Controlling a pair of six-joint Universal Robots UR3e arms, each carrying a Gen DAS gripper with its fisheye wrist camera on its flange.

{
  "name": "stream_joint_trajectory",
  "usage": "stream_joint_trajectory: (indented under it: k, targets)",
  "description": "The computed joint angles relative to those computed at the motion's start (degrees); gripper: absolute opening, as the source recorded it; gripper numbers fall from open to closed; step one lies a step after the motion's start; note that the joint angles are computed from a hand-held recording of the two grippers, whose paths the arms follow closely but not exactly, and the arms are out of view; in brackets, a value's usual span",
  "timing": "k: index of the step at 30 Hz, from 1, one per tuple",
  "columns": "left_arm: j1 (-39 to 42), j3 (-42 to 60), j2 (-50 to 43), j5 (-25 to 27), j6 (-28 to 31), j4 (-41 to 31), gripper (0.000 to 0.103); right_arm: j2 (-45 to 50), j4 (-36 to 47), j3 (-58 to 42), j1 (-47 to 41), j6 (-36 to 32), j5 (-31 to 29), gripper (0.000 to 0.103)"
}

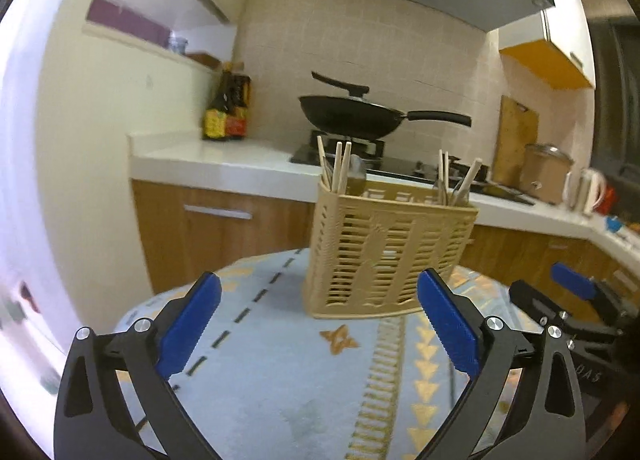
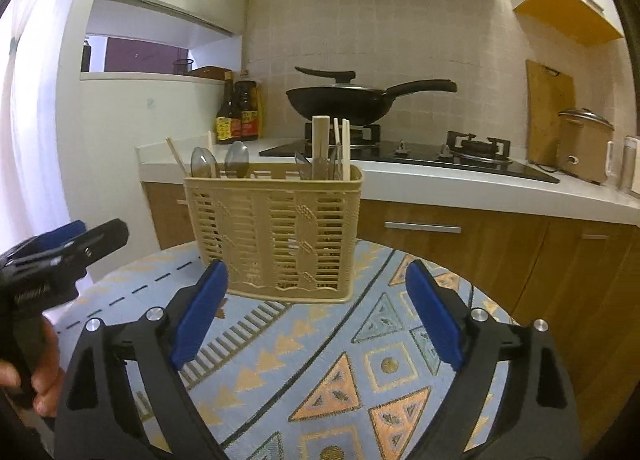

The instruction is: Organize utensils

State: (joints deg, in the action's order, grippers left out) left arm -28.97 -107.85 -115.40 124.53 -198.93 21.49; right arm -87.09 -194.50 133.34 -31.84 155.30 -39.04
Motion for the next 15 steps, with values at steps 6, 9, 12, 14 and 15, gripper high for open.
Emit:
stream_joint_trajectory:
  k: [6, 9, 12, 14, 15]
  targets:
    - [-3.77, 2.95, -4.42, 8.66, 2.62, 2.59, 0.095, 2.48, -4.64, 0.46, 0.23, 2.84, -1.85, 0.087]
    - [-4.34, 4.53, -5.1, 9.71, 3.16, -0.32, 0.095, 2.83, -4.31, 0.03, 0.38, 3.62, -2.36, 0.09]
    - [-4.8, 5.9, -6.04, 10.99, 3.94, -1.49, 0.095, 2.97, -3.07, -0.56, 0.75, 3.75, -3.22, 0.09]
    - [-5.04, 6.33, -6.43, 11.16, 4.43, -1.66, 0.095, 3.18, -1.76, -1.32, 1.19, 3.75, -4.04, 0.09]
    - [-5.11, 6.38, -6.44, 11.06, 4.62, -2.14, 0.095, 3.26, -0.96, -1.72, 1.36, 3.72, -4.39, 0.091]
